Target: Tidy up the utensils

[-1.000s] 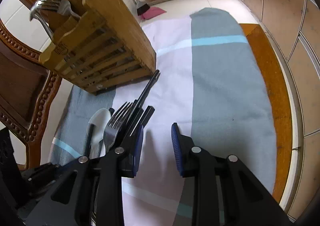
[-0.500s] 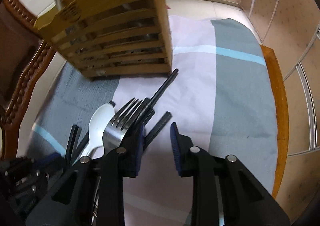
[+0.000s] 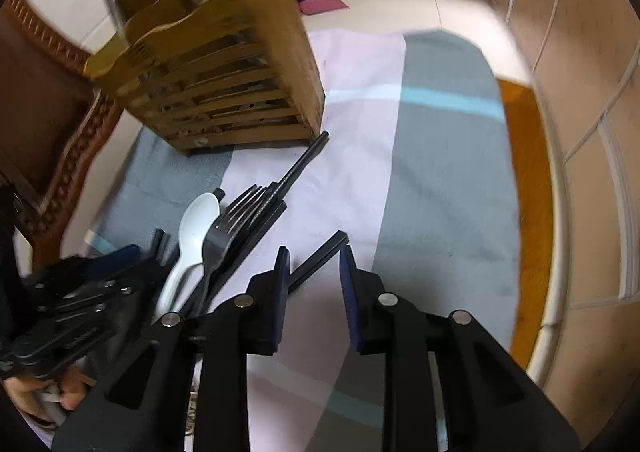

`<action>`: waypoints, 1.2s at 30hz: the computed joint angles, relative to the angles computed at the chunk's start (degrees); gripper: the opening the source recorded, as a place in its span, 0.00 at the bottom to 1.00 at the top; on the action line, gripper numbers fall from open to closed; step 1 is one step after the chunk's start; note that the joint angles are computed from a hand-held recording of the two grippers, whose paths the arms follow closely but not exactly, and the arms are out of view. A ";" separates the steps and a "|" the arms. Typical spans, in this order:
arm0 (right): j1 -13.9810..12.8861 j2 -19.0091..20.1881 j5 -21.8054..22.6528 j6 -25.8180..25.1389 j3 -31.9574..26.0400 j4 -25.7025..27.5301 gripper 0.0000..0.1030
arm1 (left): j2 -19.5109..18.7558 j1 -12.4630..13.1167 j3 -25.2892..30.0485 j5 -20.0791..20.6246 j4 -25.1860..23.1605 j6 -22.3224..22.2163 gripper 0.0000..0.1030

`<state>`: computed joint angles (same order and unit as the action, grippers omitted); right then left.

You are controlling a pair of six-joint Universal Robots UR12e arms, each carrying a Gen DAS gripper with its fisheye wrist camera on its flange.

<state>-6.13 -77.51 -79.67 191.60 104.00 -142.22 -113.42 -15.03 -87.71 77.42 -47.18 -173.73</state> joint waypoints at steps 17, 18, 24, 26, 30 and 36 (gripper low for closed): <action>2.71 4.27 -5.91 2.07 -4.49 1.85 0.22 | -1.79 -0.56 2.24 0.82 -2.13 0.49 0.07; 3.27 4.24 -7.57 1.34 -4.37 1.57 0.22 | -1.81 -0.62 2.34 1.12 -2.21 0.61 0.08; 3.62 3.58 -7.81 -2.27 -3.92 0.93 0.00 | -2.48 -2.02 3.68 2.49 -2.68 -0.45 0.07; 3.49 2.64 -8.72 -3.68 -3.32 0.30 0.00 | -2.19 -1.75 3.70 1.93 -3.16 -0.30 0.07; 1.61 1.64 -4.44 -3.88 -2.62 1.64 0.01 | -1.99 -1.16 3.51 1.76 -3.71 -0.31 0.07; 0.14 3.16 3.11 0.72 -3.94 4.90 0.20 | -2.68 -1.20 4.50 2.31 -3.96 -0.26 0.08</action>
<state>-5.99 -74.35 -76.57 192.32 100.06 -137.32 -116.10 -16.22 -83.21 79.73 -51.14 -173.99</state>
